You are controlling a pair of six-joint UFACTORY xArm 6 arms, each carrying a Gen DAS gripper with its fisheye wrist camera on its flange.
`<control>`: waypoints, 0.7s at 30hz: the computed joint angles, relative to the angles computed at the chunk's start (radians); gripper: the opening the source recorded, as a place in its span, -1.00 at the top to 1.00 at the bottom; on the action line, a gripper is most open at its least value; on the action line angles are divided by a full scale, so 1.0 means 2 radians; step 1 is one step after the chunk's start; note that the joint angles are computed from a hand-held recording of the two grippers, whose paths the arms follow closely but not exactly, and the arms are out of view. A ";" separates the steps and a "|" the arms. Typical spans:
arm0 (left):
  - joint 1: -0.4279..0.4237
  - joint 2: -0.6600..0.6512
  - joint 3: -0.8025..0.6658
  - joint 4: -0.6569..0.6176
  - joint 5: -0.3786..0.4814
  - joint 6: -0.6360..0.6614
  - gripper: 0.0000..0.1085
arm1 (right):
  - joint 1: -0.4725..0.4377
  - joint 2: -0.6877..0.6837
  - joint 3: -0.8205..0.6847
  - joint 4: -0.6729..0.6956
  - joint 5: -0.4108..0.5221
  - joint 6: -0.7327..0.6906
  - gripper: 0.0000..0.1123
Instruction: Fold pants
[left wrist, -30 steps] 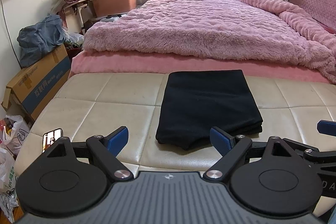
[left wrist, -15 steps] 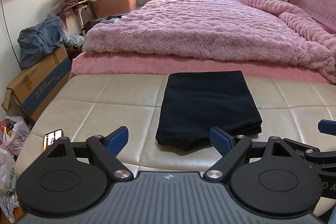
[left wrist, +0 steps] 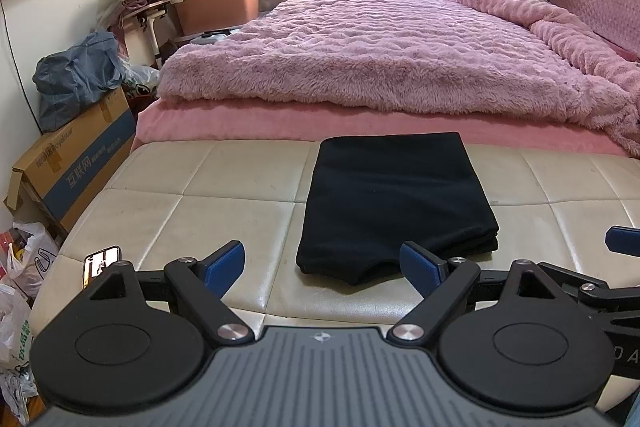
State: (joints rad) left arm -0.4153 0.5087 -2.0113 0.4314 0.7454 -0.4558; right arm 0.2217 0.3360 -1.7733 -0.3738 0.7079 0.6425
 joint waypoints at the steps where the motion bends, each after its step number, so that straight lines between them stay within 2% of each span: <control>1: 0.000 0.000 0.000 0.000 0.000 0.000 -0.88 | 0.000 0.000 0.001 0.001 0.000 0.000 -0.46; 10: 0.003 -0.005 0.009 -0.008 -0.014 0.009 -0.88 | 0.000 -0.002 0.003 0.003 0.001 0.000 -0.46; 21: 0.005 -0.009 0.017 0.017 -0.027 0.001 -0.88 | -0.002 -0.001 0.005 0.006 0.000 0.003 -0.46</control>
State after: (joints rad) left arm -0.4060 0.4902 -1.9765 0.4648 0.6911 -0.4537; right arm 0.2176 0.3339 -1.7640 -0.3616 0.7074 0.6476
